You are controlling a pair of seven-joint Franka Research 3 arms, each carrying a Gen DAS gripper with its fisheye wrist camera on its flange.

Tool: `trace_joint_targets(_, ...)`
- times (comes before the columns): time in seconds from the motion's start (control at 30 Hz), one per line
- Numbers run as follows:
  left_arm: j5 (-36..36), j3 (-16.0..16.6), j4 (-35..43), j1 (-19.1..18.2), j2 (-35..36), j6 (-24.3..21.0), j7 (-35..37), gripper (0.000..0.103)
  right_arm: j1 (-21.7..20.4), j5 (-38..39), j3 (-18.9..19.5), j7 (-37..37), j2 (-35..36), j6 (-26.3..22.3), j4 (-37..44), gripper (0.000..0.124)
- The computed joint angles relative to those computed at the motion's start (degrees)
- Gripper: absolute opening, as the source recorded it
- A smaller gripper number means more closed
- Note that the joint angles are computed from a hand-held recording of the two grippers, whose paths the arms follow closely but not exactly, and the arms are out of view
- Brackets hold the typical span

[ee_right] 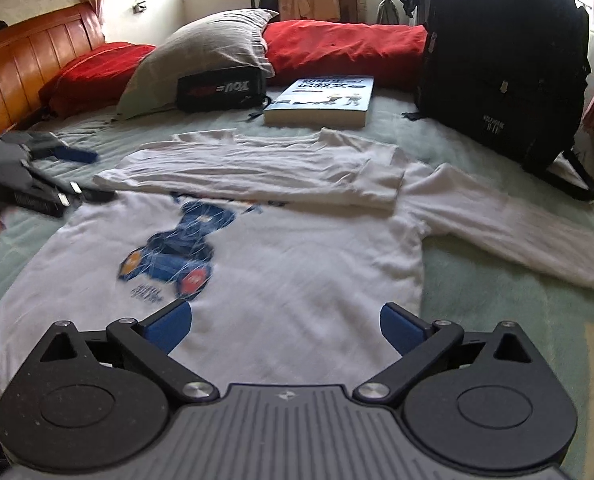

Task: Fold clothes
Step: 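Move the right gripper to the cuff of the unfolded sleeve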

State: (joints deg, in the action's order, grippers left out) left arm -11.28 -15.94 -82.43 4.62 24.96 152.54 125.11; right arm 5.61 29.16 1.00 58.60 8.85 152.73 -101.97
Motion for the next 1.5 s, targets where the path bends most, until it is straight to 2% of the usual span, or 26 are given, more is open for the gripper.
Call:
trace_joint_targets(0.13,2.51,2.57,-3.85,-1.78,-0.3,1.13,-6.54,0.085,0.11,3.06,0.63,-2.51,-1.67,1.36,-3.27,0.103)
trace_joint_targets(0.23,-2.19,0.61,-7.5,1.18,-2.65,0.85,-8.27,0.086,0.53,3.5,0.63,-3.57,-1.92,2.21,-4.87,0.103)
trace_joint_targets(0.3,-3.53,0.62,-12.4,2.04,-6.35,1.72,-8.01,0.087,0.63,4.45,0.74,-4.69,-2.09,2.62,-6.08,0.103)
trace_joint_targets(0.4,-5.89,1.05,-20.34,2.48,-12.43,3.71,-5.74,0.087,1.3,3.41,0.62,-4.16,-2.07,4.02,-8.1,0.103)
trace_joint_targets(0.47,-6.14,2.37,-25.2,1.31,-16.73,5.99,-6.18,0.087,1.86,2.6,0.83,-4.75,-2.19,7.06,-10.24,0.103)
trace_joint_targets(0.53,-12.08,2.09,-29.33,0.72,-20.37,9.44,-1.16,0.088,2.16,3.69,1.39,-6.8,-2.57,10.84,-12.17,0.103)
trace_joint_targets(0.6,-19.08,2.1,-32.44,-0.48,-23.36,10.89,4.29,0.091,2.2,5.56,1.84,-8.28,-2.69,13.04,-13.12,0.103)
trace_joint_targets(0.63,-19.84,2.49,-33.96,-1.41,-24.44,11.32,4.9,0.091,2.1,6.89,2.06,-9.15,-2.79,13.67,-13.43,0.103)
trace_joint_targets(0.67,-19.34,2.92,-35.47,-2.37,-25.41,11.71,4.47,0.091,2.01,8.25,2.27,-10.09,-2.9,14.29,-13.75,0.103)
trace_joint_targets(0.73,-8.58,3.79,-38.2,-3.66,-26.19,11.72,-4.09,0.092,2.12,9.55,2.4,-11.43,-3.53,15.43,-14.87,0.103)
trace_joint_targets(0.77,-2.84,3.37,-39.44,-3.18,-26.37,11.83,-9.02,0.092,2.13,10.16,2.41,-12.31,-3.96,15.69,-15.45,0.103)
trace_joint_targets(0.8,-1.11,4.74,-41.34,-4.7,-26.79,14.56,-11.37,0.093,1.96,11.95,2.59,-14.42,-4.56,15.79,-16.16,0.103)
trace_joint_targets(0.83,-0.51,5.31,-41.87,-5.3,-27.12,15.35,-13.05,0.093,1.85,14.04,2.69,-16.84,-5.19,15.83,-16.88,0.103)
trace_joint_targets(0.97,5.7,7.11,-41.81,-7.01,-27.97,15.66,-22.59,0.093,2.14,21.18,1.71,-24.4,-8.1,14.42,-19.5,0.103)
trace_joint_targets(1.07,11.69,7.52,-40.31,-8.03,-27.28,17.35,-25.75,0.093,2.32,22.17,0.0,-23.83,-9.84,11.65,-19.63,0.103)
trace_joint_targets(1.17,20.33,7.15,-37.31,-8.47,-25.53,18.04,-31.59,0.094,2.13,24.8,-1.31,-24.6,-9.26,12.24,-17.08,0.103)
trace_joint_targets(1.23,20.04,6.75,-35.31,-9.32,-24.05,18.37,-30.68,0.094,0.96,27.67,-2.27,-24.73,-7.42,10.91,-13.67,0.103)
trace_joint_targets(1.33,11.97,4.76,-32.98,-9.86,-21.84,18.85,-22.13,0.094,-1.56,32.03,-2.52,-25.67,-3.86,11.36,-9.25,0.103)
trace_joint_targets(1.43,9.67,3.52,-31.25,-10.25,-20.13,19.03,-18.52,0.094,-5.0,45.82,-0.63,-39.16,-1.13,13.64,-5.87,0.103)
trace_joint_targets(1.5,10.27,3.17,-30.33,-10.54,-19.16,19.11,-18.39,0.094,-6.29,49.19,-0.84,-39.63,1.03,14.99,-3.25,0.103)
